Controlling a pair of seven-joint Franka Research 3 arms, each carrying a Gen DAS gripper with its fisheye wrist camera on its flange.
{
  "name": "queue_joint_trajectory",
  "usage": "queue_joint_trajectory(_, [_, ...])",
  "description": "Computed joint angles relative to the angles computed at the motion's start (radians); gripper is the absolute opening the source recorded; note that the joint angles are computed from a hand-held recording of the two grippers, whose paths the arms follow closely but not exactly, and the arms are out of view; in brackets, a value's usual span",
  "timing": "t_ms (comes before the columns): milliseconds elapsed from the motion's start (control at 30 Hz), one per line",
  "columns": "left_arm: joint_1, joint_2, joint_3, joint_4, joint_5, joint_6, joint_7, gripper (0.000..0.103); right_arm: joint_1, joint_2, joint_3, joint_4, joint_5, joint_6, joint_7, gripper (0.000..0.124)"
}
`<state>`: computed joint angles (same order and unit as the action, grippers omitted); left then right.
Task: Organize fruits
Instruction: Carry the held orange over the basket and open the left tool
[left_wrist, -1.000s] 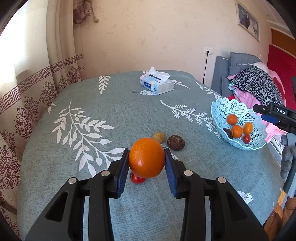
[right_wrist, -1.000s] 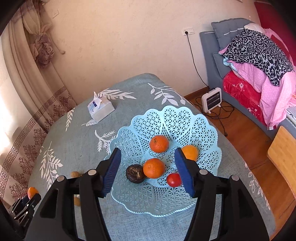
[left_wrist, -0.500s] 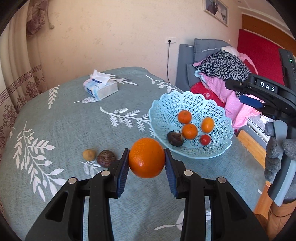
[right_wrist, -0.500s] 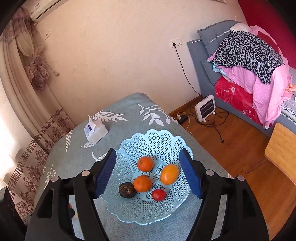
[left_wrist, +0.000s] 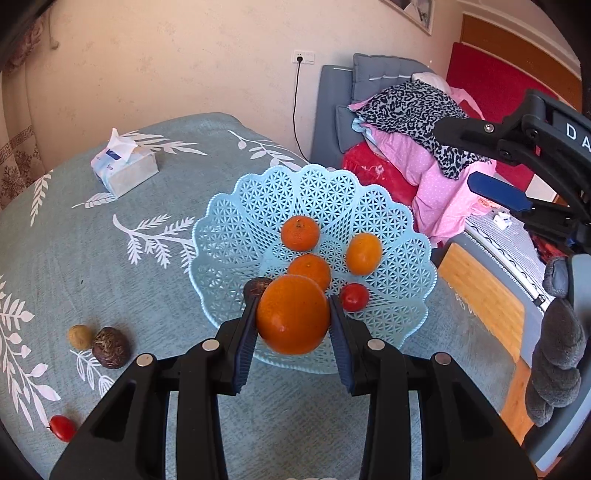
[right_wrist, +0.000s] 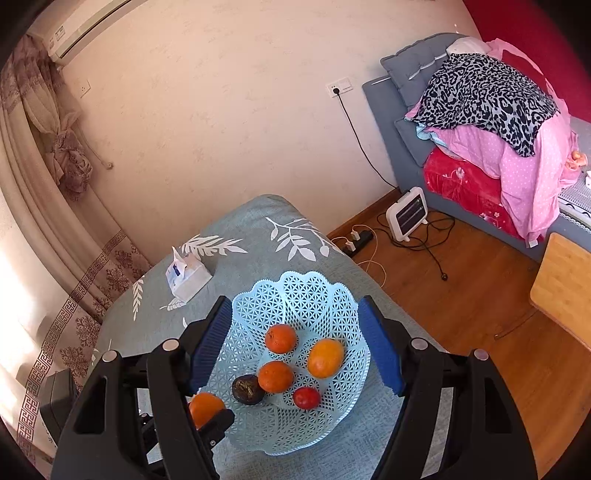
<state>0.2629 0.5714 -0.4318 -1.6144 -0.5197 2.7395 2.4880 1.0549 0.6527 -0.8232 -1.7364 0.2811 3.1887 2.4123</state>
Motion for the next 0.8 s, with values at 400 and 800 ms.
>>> queue_joint_trajectory(400, [0.051,-0.019,-0.035,-0.006,-0.076,0.084,0.043,0.084,0.003,-0.001,0.004,0.001,0.005,0.003,-0.011,0.072])
queue_joint_trajectory(800, [0.041,0.034,0.092,0.108,0.085,0.081,-0.177,0.088,-0.03,-0.002,0.052,0.035,-0.031,-0.014,-0.024,0.074])
